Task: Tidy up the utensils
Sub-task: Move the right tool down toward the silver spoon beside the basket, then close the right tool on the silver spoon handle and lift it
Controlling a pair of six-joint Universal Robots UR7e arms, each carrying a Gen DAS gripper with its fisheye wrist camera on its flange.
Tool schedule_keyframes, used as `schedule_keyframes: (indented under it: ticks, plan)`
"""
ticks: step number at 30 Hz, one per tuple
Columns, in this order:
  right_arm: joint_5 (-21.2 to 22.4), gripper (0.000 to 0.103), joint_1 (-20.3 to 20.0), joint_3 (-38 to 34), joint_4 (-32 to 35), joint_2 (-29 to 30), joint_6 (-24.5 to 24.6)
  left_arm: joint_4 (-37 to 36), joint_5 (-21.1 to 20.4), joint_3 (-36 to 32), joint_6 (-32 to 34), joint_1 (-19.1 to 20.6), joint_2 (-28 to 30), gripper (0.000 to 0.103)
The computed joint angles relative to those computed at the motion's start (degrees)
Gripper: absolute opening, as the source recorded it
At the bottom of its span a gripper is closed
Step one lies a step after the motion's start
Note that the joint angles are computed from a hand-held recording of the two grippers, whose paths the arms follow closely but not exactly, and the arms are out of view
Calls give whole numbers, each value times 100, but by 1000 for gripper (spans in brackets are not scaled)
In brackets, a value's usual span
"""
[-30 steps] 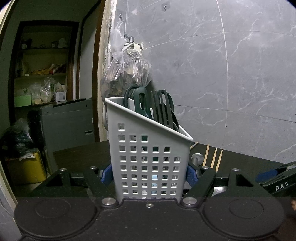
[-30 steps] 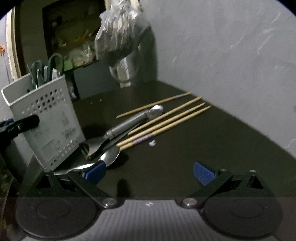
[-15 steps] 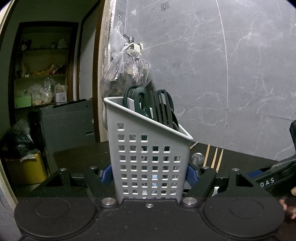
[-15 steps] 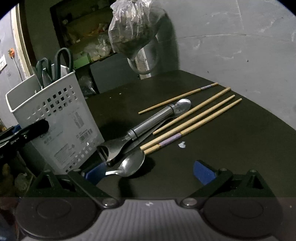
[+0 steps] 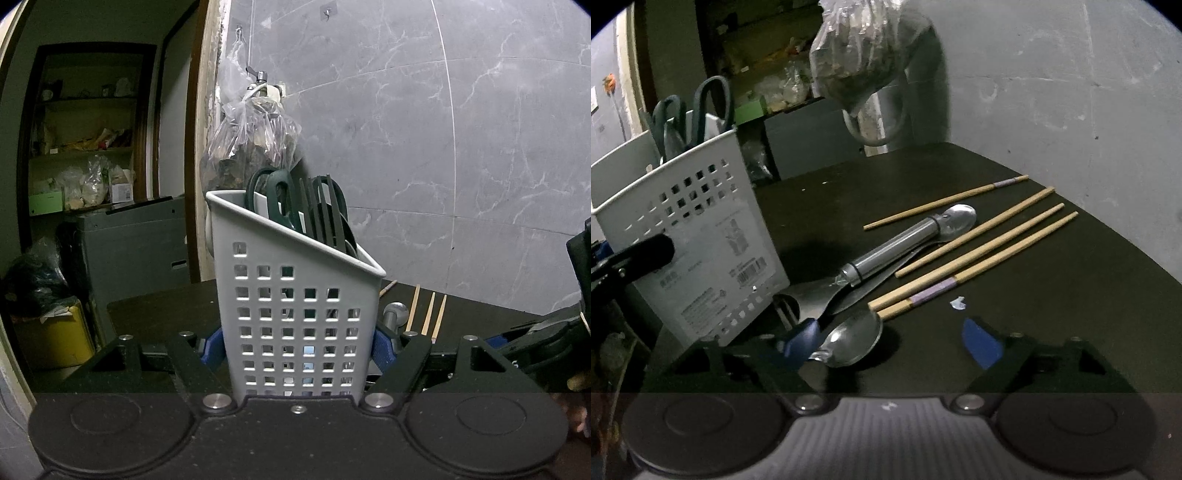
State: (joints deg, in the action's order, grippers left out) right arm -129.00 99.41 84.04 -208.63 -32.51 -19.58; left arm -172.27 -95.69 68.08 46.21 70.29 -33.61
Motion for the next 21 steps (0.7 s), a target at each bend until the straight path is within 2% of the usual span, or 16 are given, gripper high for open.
schedule_keyframes:
  ticks: [4,6,8,10,11,17,21]
  plan:
    - [136,69,5,6,81,-4,-109,-1,-2,6,0,0,-1,77]
    - [215,52,-1,21,99,-13,-118,5,-1,6,-2,-1,-3,77]
    - [289,41,-15,46,116,-34,-81,-4,8,20,0,-2,-7,77]
    - [353,22,-35,86,123,-65,26,0,7,16,0,-2,-7,77]
    - [386,18,-48,115,136,-88,105,-10,8,19,0,-3,-4,77]
    - [657,9,-127,336,-99,-202,417,-13,7,23,-1,-2,-4,77]
    - [763,6,-92,449,-619,-170,146,-7,5,25,3,0,-10,77]
